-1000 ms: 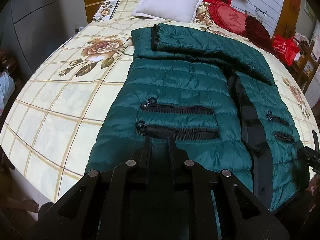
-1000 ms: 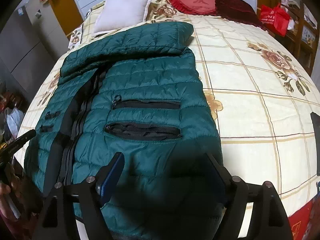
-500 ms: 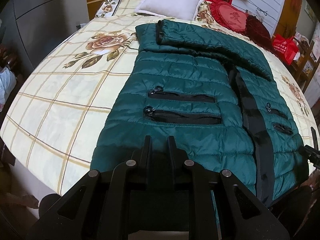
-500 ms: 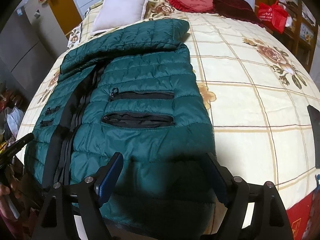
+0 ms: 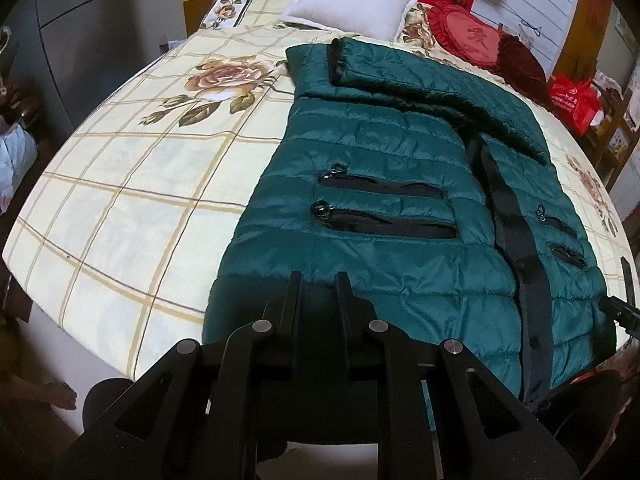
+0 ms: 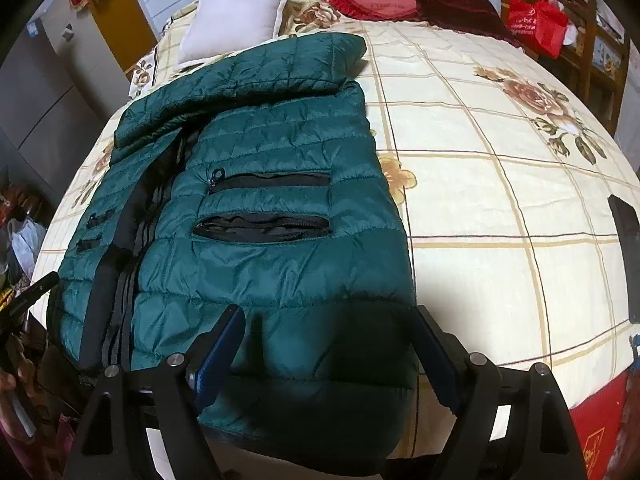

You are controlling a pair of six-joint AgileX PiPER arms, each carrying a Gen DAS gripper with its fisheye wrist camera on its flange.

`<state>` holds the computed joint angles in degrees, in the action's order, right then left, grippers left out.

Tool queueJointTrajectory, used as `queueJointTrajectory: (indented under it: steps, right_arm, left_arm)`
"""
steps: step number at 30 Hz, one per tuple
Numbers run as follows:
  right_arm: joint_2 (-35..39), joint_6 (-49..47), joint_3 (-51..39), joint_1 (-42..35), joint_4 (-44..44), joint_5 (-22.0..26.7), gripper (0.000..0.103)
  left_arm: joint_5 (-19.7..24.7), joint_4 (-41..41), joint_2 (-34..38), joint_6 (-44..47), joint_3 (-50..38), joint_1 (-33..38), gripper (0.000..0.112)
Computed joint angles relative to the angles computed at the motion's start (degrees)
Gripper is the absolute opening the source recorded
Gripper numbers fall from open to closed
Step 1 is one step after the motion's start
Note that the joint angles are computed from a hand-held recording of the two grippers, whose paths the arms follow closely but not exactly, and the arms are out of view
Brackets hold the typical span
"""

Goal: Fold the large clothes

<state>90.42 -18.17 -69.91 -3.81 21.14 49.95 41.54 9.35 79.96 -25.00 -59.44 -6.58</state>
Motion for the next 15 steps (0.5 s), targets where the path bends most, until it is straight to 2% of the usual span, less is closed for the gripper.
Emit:
queueJointTrajectory:
  steps: [10, 15]
  right_arm:
    - [1.5, -1.1, 0.0, -1.6, 1.2, 1.1, 0.083]
    - [3.2, -2.9, -0.1, -2.9, 4.0, 2.1, 0.084]
  left_arm:
    - [-0.1, -8.1, -0.9, 7.7, 1.6, 5.1, 0.014]
    - [-0.9, -21.7, -1.4, 19.8, 3.7, 12.7, 0.014]
